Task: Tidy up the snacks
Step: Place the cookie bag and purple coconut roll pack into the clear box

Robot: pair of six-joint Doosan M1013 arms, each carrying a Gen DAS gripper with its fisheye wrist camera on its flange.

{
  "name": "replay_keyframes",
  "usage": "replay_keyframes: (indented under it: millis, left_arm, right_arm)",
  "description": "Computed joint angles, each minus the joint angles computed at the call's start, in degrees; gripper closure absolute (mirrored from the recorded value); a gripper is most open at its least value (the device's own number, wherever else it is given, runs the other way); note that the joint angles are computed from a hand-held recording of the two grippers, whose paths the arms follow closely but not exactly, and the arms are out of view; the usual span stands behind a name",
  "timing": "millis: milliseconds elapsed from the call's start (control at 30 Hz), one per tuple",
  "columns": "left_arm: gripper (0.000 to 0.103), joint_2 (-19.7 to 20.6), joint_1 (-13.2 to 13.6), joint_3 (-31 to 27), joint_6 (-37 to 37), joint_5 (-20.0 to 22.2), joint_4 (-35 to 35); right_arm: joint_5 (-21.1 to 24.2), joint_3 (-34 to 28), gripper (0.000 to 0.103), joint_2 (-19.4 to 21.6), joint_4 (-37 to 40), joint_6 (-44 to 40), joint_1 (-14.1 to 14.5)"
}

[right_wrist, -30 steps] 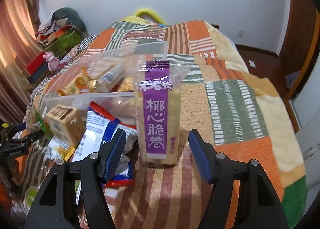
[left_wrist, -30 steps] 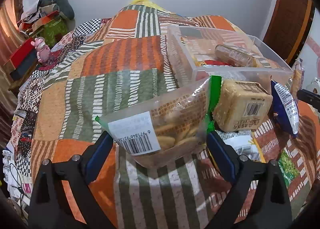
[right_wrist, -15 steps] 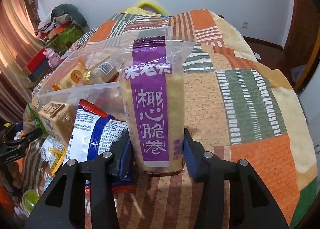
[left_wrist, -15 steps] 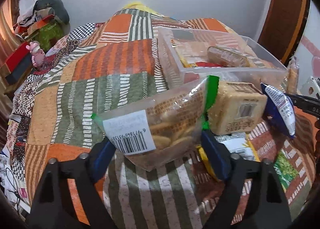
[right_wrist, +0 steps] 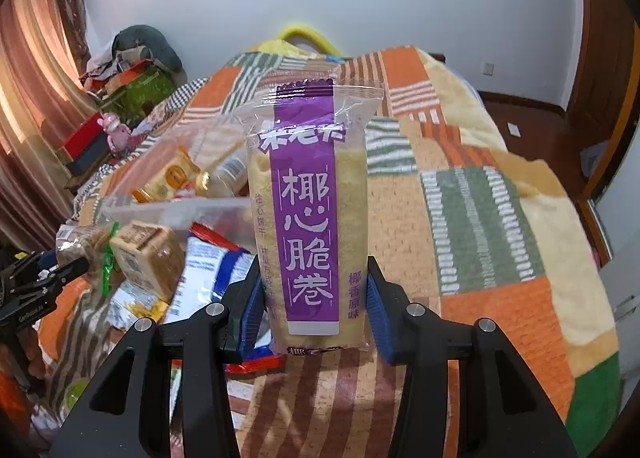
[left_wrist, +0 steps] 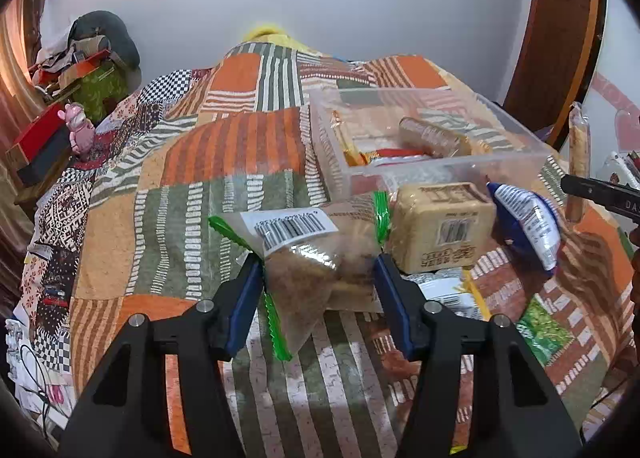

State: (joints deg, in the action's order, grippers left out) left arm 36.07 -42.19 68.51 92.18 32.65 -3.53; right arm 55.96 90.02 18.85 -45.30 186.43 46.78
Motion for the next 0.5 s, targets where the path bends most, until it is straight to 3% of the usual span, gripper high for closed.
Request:
replay_keyframes:
  millis: [500]
  left_arm:
    - [0.056,-2.9,-0.4,1.2,-2.1,-4.1,3.3]
  right_arm:
    - [1.6,-2.2,0.06,0.1,-4.2,-1.1,0.5]
